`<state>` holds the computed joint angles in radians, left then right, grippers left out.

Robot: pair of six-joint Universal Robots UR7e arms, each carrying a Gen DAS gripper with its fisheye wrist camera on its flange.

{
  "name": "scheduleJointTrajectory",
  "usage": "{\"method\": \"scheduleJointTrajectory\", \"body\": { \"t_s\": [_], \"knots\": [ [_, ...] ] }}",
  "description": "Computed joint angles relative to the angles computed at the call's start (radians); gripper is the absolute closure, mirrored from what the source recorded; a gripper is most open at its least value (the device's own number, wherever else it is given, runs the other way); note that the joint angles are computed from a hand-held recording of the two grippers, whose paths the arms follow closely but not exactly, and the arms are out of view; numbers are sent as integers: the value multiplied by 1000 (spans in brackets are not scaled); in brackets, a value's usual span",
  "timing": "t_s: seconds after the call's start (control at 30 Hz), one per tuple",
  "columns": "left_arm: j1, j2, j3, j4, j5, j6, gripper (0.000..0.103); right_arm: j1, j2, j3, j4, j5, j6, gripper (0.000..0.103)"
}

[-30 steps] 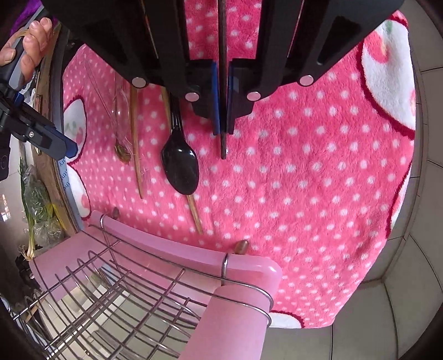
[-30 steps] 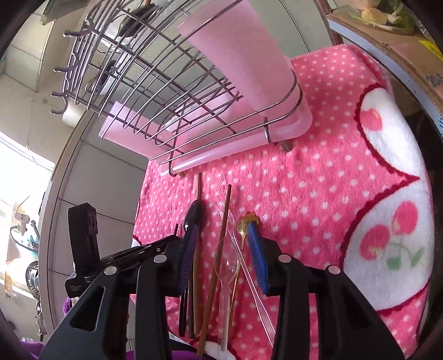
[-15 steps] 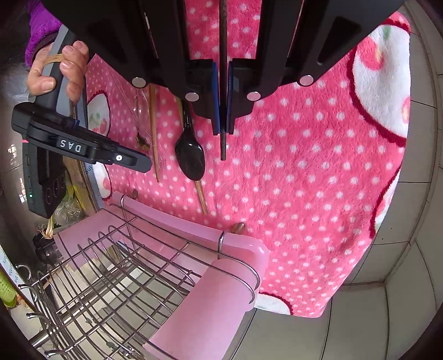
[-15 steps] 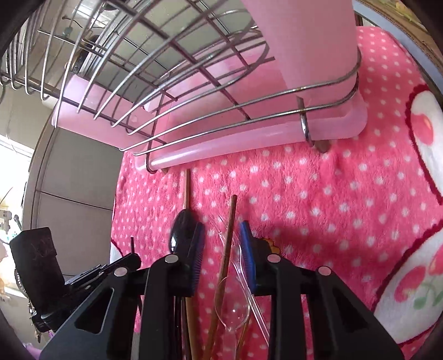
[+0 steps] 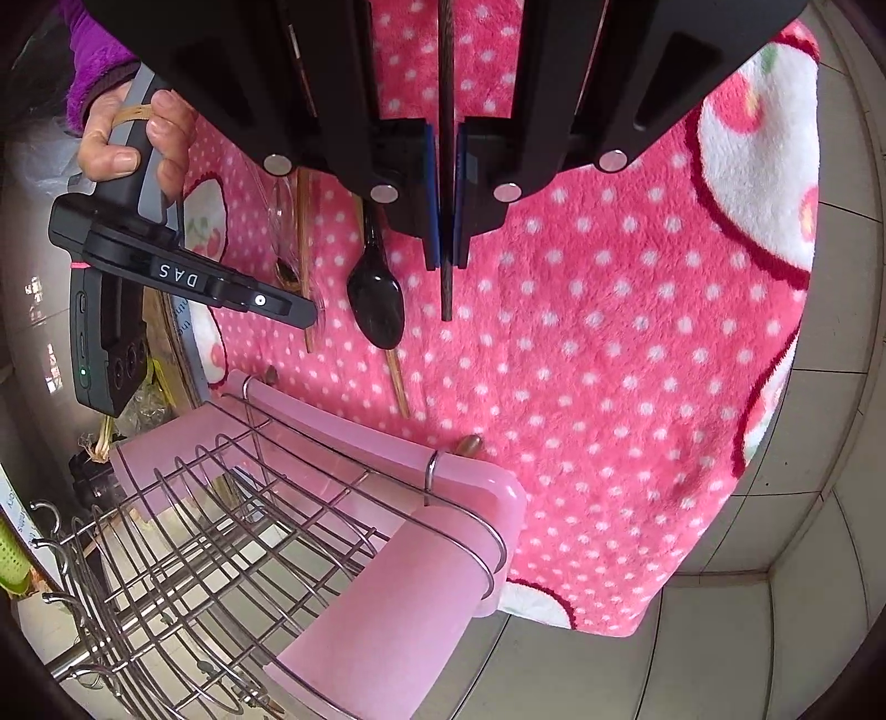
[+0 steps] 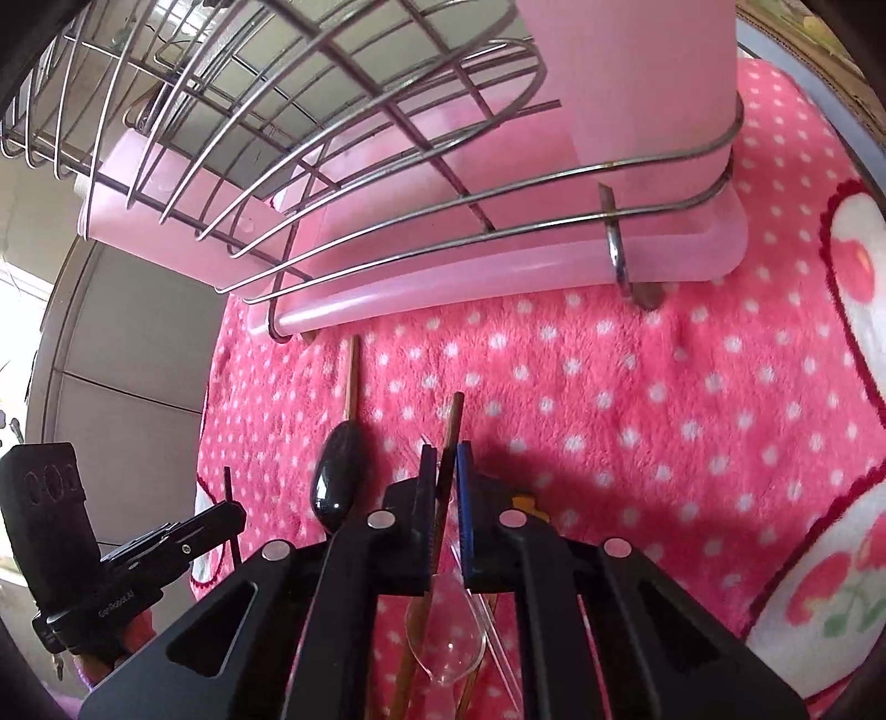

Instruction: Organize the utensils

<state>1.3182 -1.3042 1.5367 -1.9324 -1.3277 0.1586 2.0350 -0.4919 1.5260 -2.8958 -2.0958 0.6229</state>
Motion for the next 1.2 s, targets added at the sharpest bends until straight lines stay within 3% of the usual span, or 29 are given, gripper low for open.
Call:
{"method": "scheduleJointTrajectory", "body": {
  "t_s": [0.4, 0.67, 0.8, 0.93, 1.0, 1.07, 1.2],
  "knots": [
    [-18, -41, 1, -10, -29, 8, 99, 44, -83, 129, -179, -35, -16, 96],
    [-44, -87, 32, -82, -75, 25, 99, 99, -116, 173, -315, -87, -93, 96],
    [-52, -99, 39, -109, -77, 38, 99, 103, -125, 163, -263, -82, -98, 96],
    [-54, -108, 36, -110, -90, 41, 99, 69, -105, 122, -159, 4, -42, 95],
    [-54, -111, 37, -110, -96, 45, 99, 51, -93, 103, -115, 38, -23, 91],
    [-52, -112, 39, -112, -101, 50, 99, 36, -78, 86, -90, 51, -10, 78],
    [-47, -112, 37, -112, -108, 55, 99, 11, -54, 47, -44, 50, 15, 75]
  ]
}}
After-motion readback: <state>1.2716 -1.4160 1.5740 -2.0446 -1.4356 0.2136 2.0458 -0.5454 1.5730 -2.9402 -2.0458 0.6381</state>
